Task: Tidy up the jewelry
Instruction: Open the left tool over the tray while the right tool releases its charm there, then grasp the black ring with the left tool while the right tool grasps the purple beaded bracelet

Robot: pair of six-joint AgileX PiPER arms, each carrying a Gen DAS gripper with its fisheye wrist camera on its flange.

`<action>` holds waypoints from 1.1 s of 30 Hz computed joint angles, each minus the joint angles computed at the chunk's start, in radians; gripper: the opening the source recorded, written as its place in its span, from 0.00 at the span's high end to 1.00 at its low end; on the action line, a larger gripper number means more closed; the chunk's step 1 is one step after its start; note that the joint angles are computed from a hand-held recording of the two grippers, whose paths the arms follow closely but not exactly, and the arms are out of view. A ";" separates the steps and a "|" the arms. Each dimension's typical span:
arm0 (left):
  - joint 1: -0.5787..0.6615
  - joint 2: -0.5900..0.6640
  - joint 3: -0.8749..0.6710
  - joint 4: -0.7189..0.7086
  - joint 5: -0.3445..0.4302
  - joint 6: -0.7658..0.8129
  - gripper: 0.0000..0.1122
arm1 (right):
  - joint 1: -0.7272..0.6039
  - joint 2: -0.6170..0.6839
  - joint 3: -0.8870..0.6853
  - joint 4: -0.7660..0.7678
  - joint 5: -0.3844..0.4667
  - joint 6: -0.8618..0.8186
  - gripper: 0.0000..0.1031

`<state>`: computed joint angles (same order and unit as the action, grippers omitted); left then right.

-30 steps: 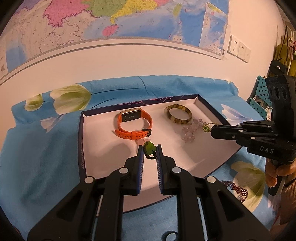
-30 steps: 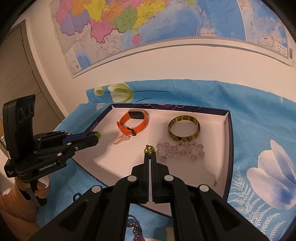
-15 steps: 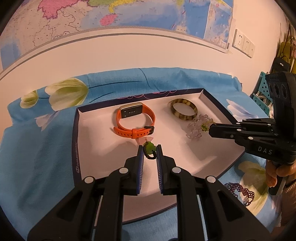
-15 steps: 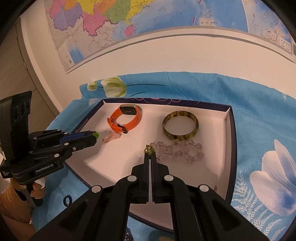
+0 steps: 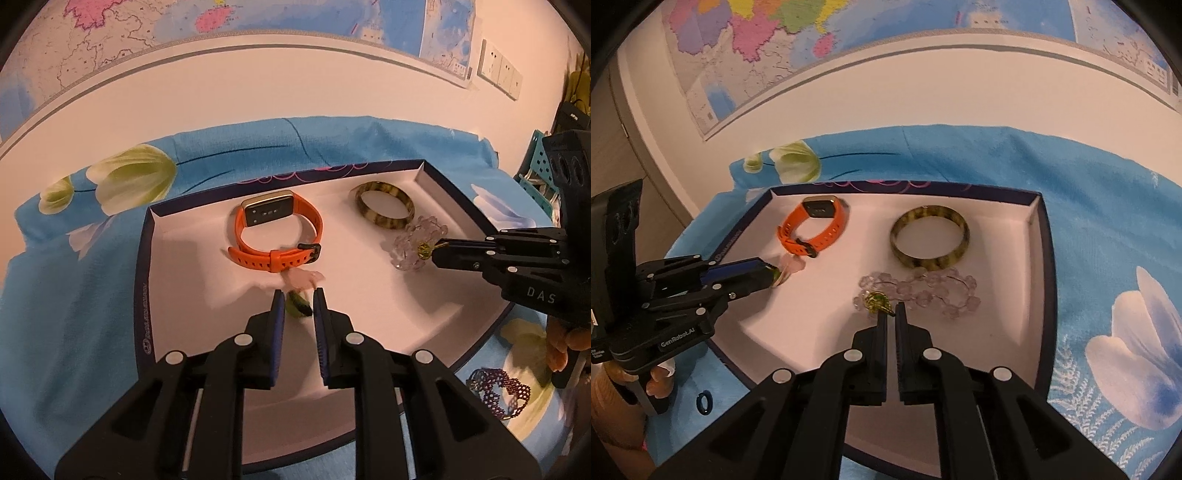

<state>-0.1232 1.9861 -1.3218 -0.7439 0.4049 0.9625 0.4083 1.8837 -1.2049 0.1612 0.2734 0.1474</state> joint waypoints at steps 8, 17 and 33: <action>0.017 -0.047 0.050 -0.094 -0.017 0.089 0.61 | -0.007 -0.046 0.062 -0.053 -0.039 0.078 0.84; 0.098 -0.231 0.253 -0.462 0.006 0.489 0.53 | 0.043 -0.228 0.235 -0.262 -0.121 0.281 0.78; 0.206 -0.402 0.587 -0.621 0.135 0.851 0.50 | 0.197 -0.303 0.433 -0.526 -0.136 0.579 0.75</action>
<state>0.0829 1.5845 -0.7347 -1.3647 0.5394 1.8140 0.6057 1.5803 -0.7721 -0.3646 0.1370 0.7261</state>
